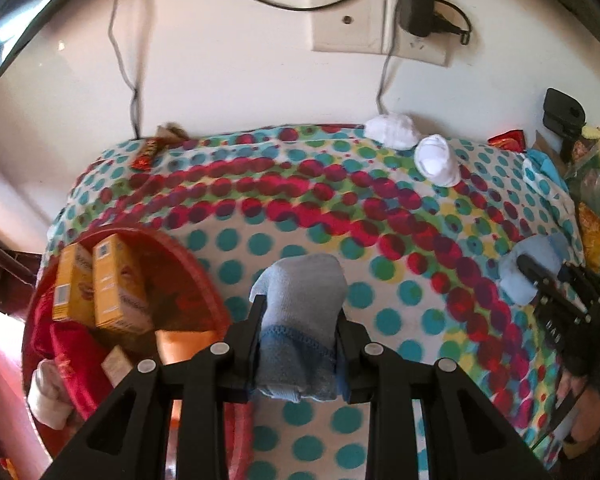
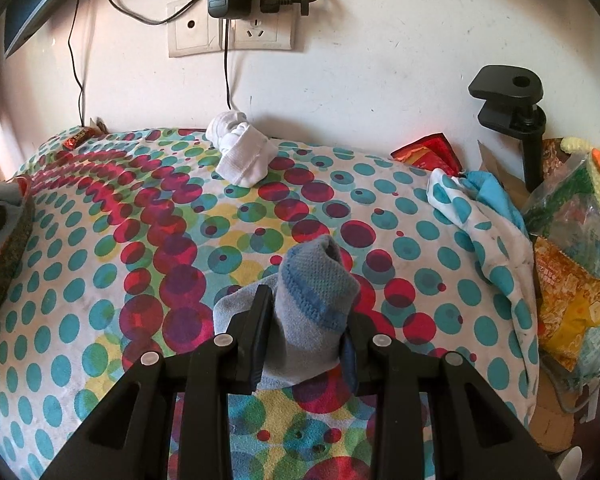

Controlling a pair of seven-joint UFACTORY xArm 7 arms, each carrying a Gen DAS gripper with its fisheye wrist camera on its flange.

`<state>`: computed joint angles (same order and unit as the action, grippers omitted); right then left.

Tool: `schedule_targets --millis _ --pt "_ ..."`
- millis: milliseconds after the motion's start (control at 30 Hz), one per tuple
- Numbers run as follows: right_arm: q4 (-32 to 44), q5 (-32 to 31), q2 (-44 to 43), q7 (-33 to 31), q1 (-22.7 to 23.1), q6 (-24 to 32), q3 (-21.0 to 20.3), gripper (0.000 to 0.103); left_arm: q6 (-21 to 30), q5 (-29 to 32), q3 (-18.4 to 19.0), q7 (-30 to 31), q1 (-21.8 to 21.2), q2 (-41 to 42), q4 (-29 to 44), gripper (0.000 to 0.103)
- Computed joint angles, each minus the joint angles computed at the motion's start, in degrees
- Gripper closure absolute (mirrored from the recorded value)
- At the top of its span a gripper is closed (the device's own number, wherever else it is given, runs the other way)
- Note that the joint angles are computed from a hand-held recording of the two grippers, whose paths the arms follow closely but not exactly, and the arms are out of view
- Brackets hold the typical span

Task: Organize objects
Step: 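Carry the light blue sock over the basin with the left tool while right holds its sock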

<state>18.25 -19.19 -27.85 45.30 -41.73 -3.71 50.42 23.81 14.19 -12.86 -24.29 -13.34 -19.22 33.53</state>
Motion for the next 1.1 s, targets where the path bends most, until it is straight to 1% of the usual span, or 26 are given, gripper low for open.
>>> schedule_targets --millis 67,100,167,200,333,367,467,500,567,600,633,667,700,767,967,1000,1033,1067,1100 --pt "1.3 -0.1 0.4 0.9 -2.2 0.3 2.8 0.073 0.4 -0.9 1.6 1.8 -0.1 -1.7 -1.3 0.074" --pt "0.7 -0.2 0.0 0.8 -1.5 0.3 2.0 0.073 0.7 -1.2 2.3 2.7 0.3 -2.7 -2.1 0.074" --pt "1.9 -0.3 0.1 1.4 -2.5 1.3 3.5 0.073 0.9 -1.8 3.3 4.0 1.0 -4.1 -3.2 0.074" --pt "1.4 -0.7 -0.3 1.5 -1.7 1.5 2.7 0.073 1.1 -2.7 4.2 5.3 1.0 -4.7 -3.7 0.074" --pt "1.1 -1.8 -0.8 2.5 -1.6 1.6 2.4 0.073 1.8 -4.9 6.5 9.1 2.7 -7.3 -5.6 0.074" --pt "1.7 -2.0 -0.6 3.2 -2.6 1.8 3.8 0.073 2.1 -5.2 6.9 10.1 3.3 -7.7 -5.7 0.074" --pt "2.1 -2.7 -0.7 4.1 -2.9 2.4 4.2 0.073 2.6 -5.5 7.7 12.4 5.3 -9.0 -6.4 0.074" --pt "1.5 -3.0 -1.1 3.9 -1.8 2.6 2.9 0.073 2.8 -5.9 8.1 13.4 5.6 -9.2 -6.5 0.074" --pt "1.8 -3.6 -1.2 4.6 -2.1 2.9 3.3 0.073 3.0 -6.6 9.0 15.2 6.6 -9.6 -6.8 0.074" --pt "1.1 -3.9 -1.5 4.3 -1.0 2.9 1.9 0.073 3.2 -6.9 9.5 16.2 7.1 -9.8 -7.0 0.074" --pt "1.4 -4.1 -1.3 4.7 -1.4 3.1 2.4 0.073 3.3 -7.5 10.2 17.5 7.3 -9.9 -7.2 0.074" --pt "2.3 -4.7 -1.0 5.7 -2.5 3.3 3.7 0.073 3.0 -7.6 10.3 18.2 7.9 -10.1 -7.6 0.074" --pt "1.5 -4.0 -1.4 4.8 -1.6 3.2 2.7 0.073 3.0 -7.7 10.2 18.6 8.4 -10.0 -7.7 0.074" --pt "3.3 -5.3 -0.8 6.8 -3.6 3.9 5.3 0.073 2.8 -8.4 10.7 20.2 9.0 -9.6 -8.1 0.074" --pt "1.5 -7.2 -2.0 7.1 -0.9 4.4 1.7 0.073 1.8 -9.6 11.2 22.9 10.4 -9.0 -9.5 0.074" --pt "2.2 -7.4 -1.8 7.7 -1.6 4.8 2.7 0.073 1.6 -9.9 11.3 23.2 10.5 -8.7 -9.5 0.074" --pt "2.2 -7.7 -1.8 7.9 -1.5 4.9 2.5 0.073 1.4 -10.4 11.7 23.8 10.5 -8.6 -9.7 0.074" --pt "3.4 -8.0 -1.3 9.0 -2.9 5.4 4.6 0.073 1.3 -10.6 11.7 24.0 10.8 -8.5 -9.8 0.074" --pt "4.1 -8.4 -1.1 9.7 -3.6 5.8 5.5 0.073 1.1 -10.9 12.0 24.5 10.9 -8.4 -9.9 0.073"
